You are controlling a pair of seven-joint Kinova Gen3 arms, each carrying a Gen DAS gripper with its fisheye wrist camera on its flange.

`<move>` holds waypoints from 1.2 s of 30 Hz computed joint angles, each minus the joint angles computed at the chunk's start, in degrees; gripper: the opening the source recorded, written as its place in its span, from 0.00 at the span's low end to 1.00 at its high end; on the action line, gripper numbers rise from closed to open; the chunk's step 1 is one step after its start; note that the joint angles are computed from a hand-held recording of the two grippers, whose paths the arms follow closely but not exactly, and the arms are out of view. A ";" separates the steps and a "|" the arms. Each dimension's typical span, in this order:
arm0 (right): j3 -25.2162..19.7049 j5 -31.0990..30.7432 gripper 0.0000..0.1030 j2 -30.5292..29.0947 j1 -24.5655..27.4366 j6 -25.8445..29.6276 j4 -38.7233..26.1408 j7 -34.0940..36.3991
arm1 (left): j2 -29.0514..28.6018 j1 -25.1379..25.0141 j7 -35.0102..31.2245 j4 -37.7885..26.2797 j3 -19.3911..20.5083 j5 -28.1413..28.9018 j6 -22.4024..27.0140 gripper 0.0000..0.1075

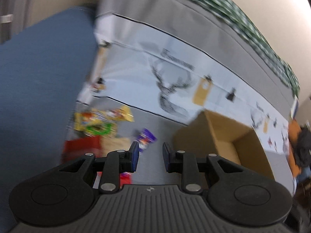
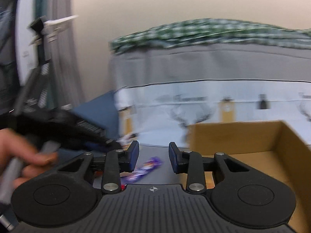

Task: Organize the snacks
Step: 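Move both open tools back to the snack pile, then close the left tool on the small red packet while the right tool grasps the red spicy-strip bag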

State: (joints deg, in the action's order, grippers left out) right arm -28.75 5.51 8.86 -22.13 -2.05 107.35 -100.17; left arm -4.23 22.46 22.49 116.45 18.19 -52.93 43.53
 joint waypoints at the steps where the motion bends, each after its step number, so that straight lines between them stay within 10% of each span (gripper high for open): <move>1: -1.62 1.10 0.35 0.78 0.20 1.53 -1.21 -0.52 | -0.33 0.02 0.80 0.25 0.23 -0.01 1.87 0.27; 5: 0.62 8.90 0.40 5.57 -7.61 7.41 -5.87 -7.98 | -0.97 -0.44 -0.58 0.59 -0.37 2.79 4.90 0.27; 10: 9.17 19.39 0.69 11.25 -20.53 15.45 -10.93 -15.77 | 2.88 0.55 -7.25 -2.78 -0.63 4.72 9.07 0.29; 15: 4.47 20.39 0.83 17.43 -18.41 25.58 -17.45 -16.52 | 7.74 2.71 -14.15 -5.70 -3.53 6.87 10.67 0.37; 23: 2.79 18.07 0.83 21.25 -18.66 30.54 -20.24 -10.20 | 16.85 8.44 -24.58 -11.12 -7.46 6.66 16.49 0.46; 29: 6.93 16.26 0.54 19.27 -21.12 28.13 -18.06 -7.91 | 20.54 10.83 -29.02 -13.37 -10.66 8.00 17.85 0.49; 36: 1.40 19.08 0.47 19.15 -16.50 31.16 -18.94 -11.40 | 23.11 13.15 -29.76 -15.10 -12.68 7.53 20.44 0.43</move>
